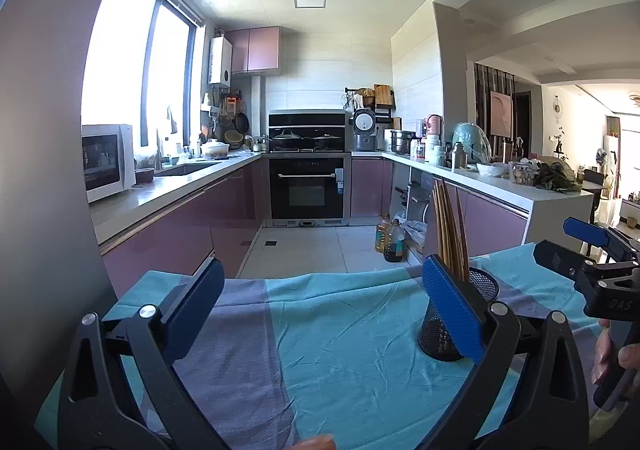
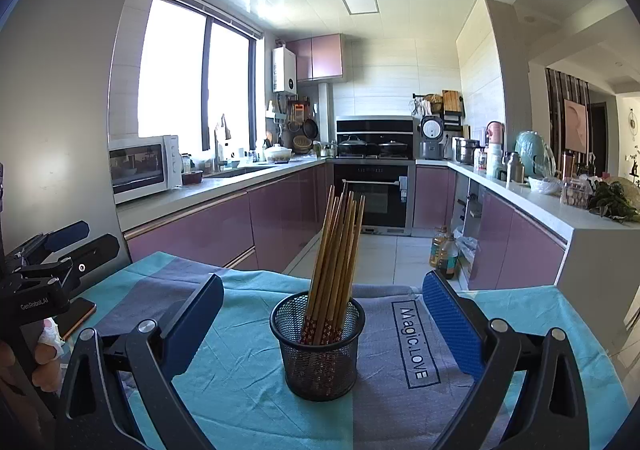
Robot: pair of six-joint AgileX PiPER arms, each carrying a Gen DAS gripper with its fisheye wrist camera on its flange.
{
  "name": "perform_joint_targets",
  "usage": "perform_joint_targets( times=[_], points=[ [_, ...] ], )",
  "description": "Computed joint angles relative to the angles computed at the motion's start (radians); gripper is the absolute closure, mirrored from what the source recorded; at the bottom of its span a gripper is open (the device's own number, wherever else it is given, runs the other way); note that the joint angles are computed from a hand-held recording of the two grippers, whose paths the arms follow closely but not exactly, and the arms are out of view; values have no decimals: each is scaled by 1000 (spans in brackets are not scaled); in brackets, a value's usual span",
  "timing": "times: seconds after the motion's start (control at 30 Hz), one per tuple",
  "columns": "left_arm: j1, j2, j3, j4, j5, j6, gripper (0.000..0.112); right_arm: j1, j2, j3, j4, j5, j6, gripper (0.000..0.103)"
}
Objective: Organize utensils
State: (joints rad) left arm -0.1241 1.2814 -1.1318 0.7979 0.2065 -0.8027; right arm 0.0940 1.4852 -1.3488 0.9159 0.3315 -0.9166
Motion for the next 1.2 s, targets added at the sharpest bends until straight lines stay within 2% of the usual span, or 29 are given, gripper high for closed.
perform_joint_targets(
  times=[0.1,0.4,0.73,1.2],
  points=[
    [-16,-31,26,131,12,-130,15,5,-22,23,23,-11,-20,7],
    [-61,-72,57,359,74,-371,15,35,-83,97,92,-72,-93,7],
    [-72,-91,60,355,90,-371,15,52,-111,128,124,-104,-125,7],
    [-112,-112,75,449,140,-442,15,57,-125,143,135,-120,-136,7]
  ],
)
